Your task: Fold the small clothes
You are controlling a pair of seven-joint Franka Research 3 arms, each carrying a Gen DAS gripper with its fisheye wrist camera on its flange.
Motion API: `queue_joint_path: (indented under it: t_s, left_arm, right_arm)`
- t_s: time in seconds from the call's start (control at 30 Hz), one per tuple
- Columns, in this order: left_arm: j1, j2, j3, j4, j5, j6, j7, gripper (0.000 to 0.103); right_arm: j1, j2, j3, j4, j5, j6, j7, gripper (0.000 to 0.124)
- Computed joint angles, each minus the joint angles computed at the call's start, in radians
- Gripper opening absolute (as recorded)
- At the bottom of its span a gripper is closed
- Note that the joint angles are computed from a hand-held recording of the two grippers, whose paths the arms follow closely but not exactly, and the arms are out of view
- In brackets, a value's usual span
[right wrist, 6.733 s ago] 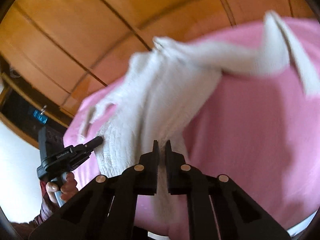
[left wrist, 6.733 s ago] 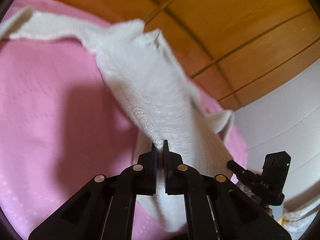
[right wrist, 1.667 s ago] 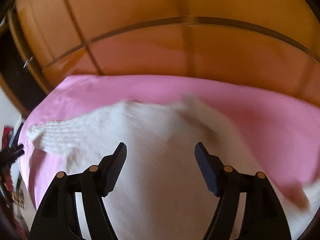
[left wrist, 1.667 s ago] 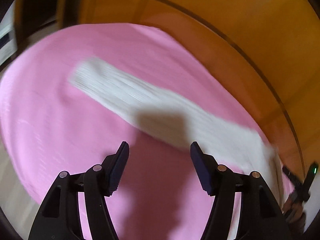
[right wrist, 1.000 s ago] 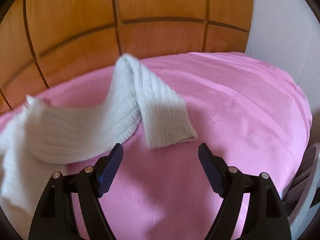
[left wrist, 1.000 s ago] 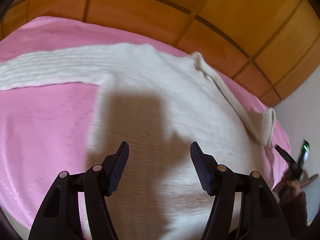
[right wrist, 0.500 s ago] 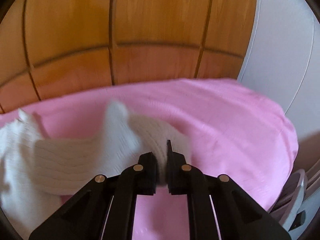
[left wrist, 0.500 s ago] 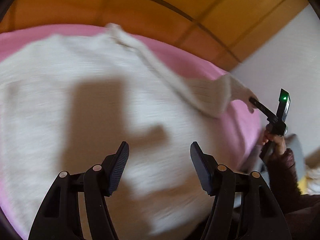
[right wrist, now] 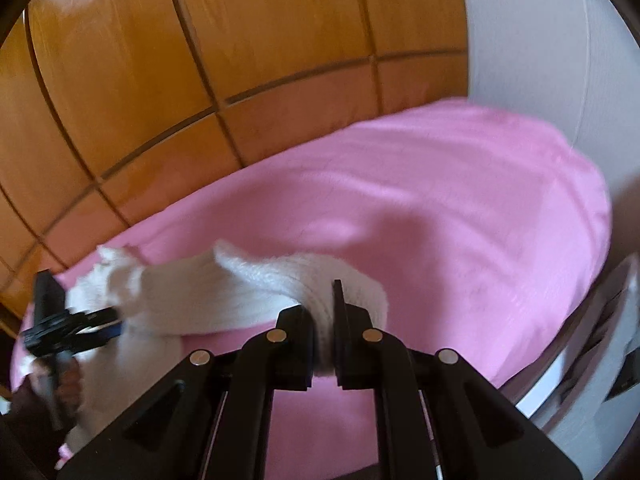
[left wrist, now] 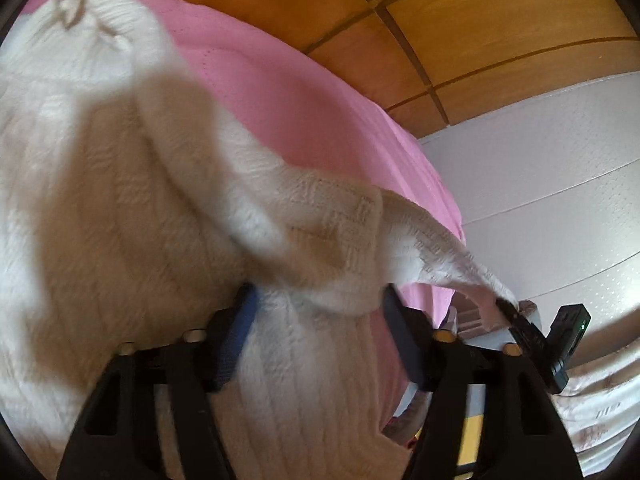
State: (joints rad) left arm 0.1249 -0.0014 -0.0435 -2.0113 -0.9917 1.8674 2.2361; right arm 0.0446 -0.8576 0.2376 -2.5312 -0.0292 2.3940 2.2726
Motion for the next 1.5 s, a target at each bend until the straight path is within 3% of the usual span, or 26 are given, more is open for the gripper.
queue_joint_path:
  t_s: [0.07, 0.13, 0.27, 0.5, 0.6, 0.63, 0.67, 0.7, 0.73, 0.77, 0.8, 0.83, 0.9, 0.93, 1.0, 1.03, 1.1, 1.2, 1.43, 1.5]
  left_arm:
    - [-0.007, 0.018, -0.008, 0.034, 0.032, -0.001, -0.008, 0.038]
    - [-0.007, 0.032, -0.011, 0.072, 0.064, -0.027, -0.001, 0.007]
    - [-0.001, 0.019, -0.014, 0.101, 0.061, -0.048, 0.021, 0.003]
    - [-0.032, 0.074, -0.046, 0.232, 0.001, 0.073, 0.017, 0.000]
    - [-0.047, 0.108, -0.067, 0.283, 0.018, 0.166, -0.036, 0.000]
    - [-0.050, 0.115, -0.073, 0.294, 0.029, 0.186, -0.053, 0.000]
    - [-0.053, 0.112, -0.077, 0.291, 0.052, 0.221, -0.075, 0.000]
    - [-0.050, 0.107, -0.076, 0.285, 0.066, 0.247, -0.089, 0.000]
    - [-0.046, 0.107, -0.077, 0.283, 0.066, 0.251, -0.083, 0.000]
    - [-0.039, 0.095, -0.075, 0.271, 0.073, 0.250, -0.068, 0.000]
    - [-0.033, 0.070, -0.068, 0.241, 0.091, 0.264, -0.043, 0.010]
    - [-0.030, 0.049, -0.061, 0.216, 0.115, 0.282, -0.037, 0.024]
    - [-0.018, 0.013, -0.037, 0.169, 0.135, 0.292, -0.019, 0.040]
    - [-0.009, -0.001, -0.023, 0.149, 0.126, 0.276, -0.003, 0.043]
    - [0.009, -0.023, 0.007, 0.119, 0.109, 0.217, 0.020, 0.043]
    - [0.026, -0.036, 0.029, 0.103, 0.090, 0.158, 0.049, 0.043]
    - [0.036, -0.056, 0.045, 0.075, 0.093, 0.114, 0.073, 0.043]
    - [0.052, -0.066, 0.069, 0.051, 0.099, 0.016, 0.095, 0.043]
    - [0.051, -0.053, 0.060, 0.034, 0.075, -0.053, 0.056, 0.043]
    - [0.034, -0.041, 0.039, 0.029, 0.091, -0.023, 0.015, 0.043]
  right_arm:
    - [0.032, -0.006, -0.029, -0.007, 0.032, -0.002, -0.022, 0.007]
    - [0.047, -0.008, -0.047, -0.013, 0.054, 0.003, -0.046, 0.007]
    - [0.050, -0.006, -0.082, -0.031, 0.108, 0.029, -0.072, 0.007]
    - [-0.006, 0.072, -0.138, -0.040, 0.185, 0.125, -0.069, 0.007]
    - [-0.080, 0.174, -0.140, 0.006, 0.171, 0.153, -0.032, 0.008]
    - [-0.098, 0.201, -0.139, 0.016, 0.164, 0.172, -0.019, 0.013]
    - [-0.127, 0.226, -0.128, 0.027, 0.145, 0.188, 0.004, 0.021]
    - [-0.191, 0.241, -0.086, 0.035, 0.086, 0.201, 0.067, 0.050]
    - [-0.232, 0.240, -0.056, 0.033, 0.038, 0.215, 0.118, 0.060]
    - [-0.263, 0.230, -0.032, 0.026, -0.004, 0.232, 0.161, 0.060]
    - [-0.273, 0.220, -0.021, 0.024, -0.040, 0.233, 0.174, 0.060]
    - [-0.267, 0.213, -0.021, 0.025, -0.063, 0.222, 0.170, 0.060]
    - [-0.231, 0.185, -0.022, 0.015, -0.097, 0.209, 0.142, 0.060]
    - [-0.183, 0.172, -0.039, 0.002, -0.099, 0.221, 0.089, 0.060]
    - [-0.087, 0.154, -0.048, -0.005, -0.108, 0.195, -0.048, 0.061]
    - [-0.062, 0.148, -0.031, -0.005, -0.123, 0.170, -0.095, 0.063]
    - [-0.006, 0.158, 0.002, 0.000, -0.148, 0.120, -0.187, 0.063]
    - [0.030, 0.204, 0.056, 0.011, -0.197, 0.063, -0.250, 0.063]
    - [0.014, 0.294, 0.111, 0.006, -0.343, 0.096, -0.154, 0.061]
    - [0.014, 0.314, 0.107, 0.004, -0.370, 0.130, -0.112, 0.047]
